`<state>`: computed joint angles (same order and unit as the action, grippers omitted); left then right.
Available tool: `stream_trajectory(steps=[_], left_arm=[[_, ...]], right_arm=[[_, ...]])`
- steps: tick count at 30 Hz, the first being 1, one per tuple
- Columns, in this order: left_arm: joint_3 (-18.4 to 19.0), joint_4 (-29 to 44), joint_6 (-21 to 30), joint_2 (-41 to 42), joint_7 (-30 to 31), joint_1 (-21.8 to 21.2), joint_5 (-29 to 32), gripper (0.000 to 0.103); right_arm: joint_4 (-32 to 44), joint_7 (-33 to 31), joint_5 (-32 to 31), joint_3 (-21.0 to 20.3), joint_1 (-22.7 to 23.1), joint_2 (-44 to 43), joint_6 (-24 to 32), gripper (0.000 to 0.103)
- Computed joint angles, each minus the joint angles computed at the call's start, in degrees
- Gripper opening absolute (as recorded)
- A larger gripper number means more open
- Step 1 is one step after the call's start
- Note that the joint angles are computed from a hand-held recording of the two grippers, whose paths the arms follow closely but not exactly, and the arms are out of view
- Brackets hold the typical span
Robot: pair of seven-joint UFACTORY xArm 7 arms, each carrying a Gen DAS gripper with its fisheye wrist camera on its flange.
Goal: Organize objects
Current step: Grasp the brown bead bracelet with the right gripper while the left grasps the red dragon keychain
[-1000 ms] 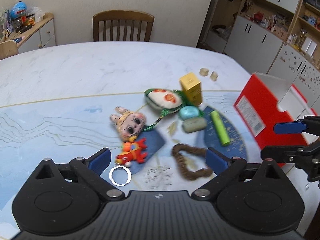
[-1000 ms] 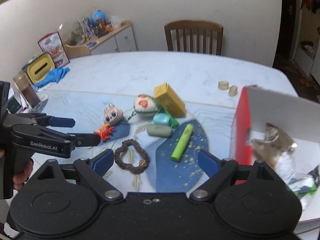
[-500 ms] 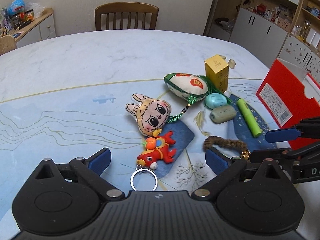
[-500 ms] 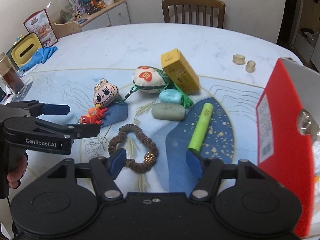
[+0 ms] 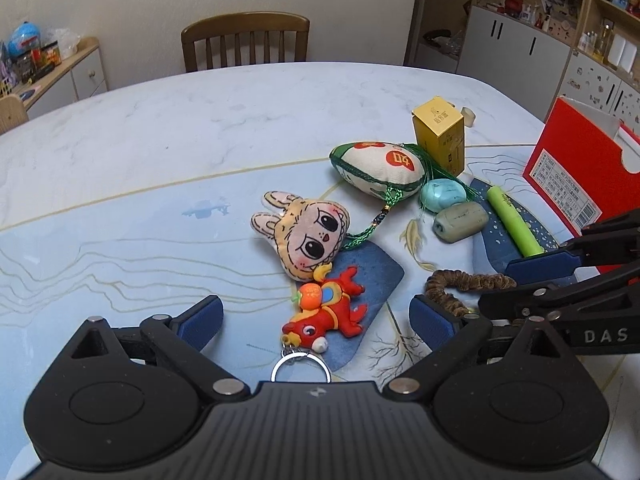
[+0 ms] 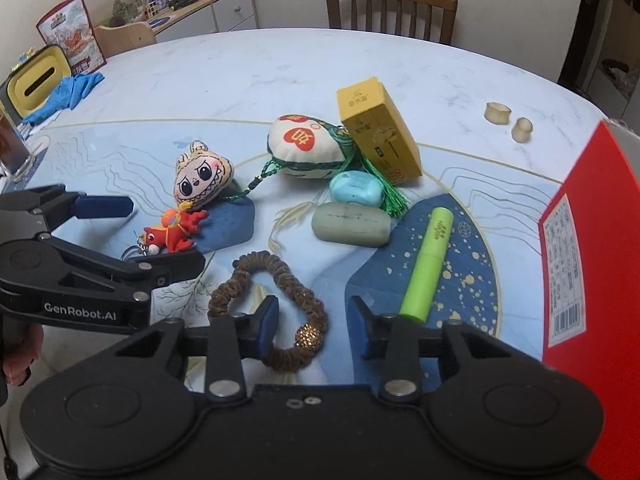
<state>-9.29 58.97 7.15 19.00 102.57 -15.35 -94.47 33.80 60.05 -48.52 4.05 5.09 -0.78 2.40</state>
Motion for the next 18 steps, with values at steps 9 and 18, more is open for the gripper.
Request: stream_trajectory(steps=[9,18], left_arm=[[-1.4,0.0,0.1,0.2,1.9,0.7,1.2,0.075],[-1.5,-0.6,-1.8,-0.2,0.1,-0.4,4.2,0.05]], right_arm=[[3.7,7.9,-11.4,-1.4,2.3,2.4,2.7,0.028],[4.8,8.9,-15.1,-1.8,4.0,2.7,4.6,0.012]])
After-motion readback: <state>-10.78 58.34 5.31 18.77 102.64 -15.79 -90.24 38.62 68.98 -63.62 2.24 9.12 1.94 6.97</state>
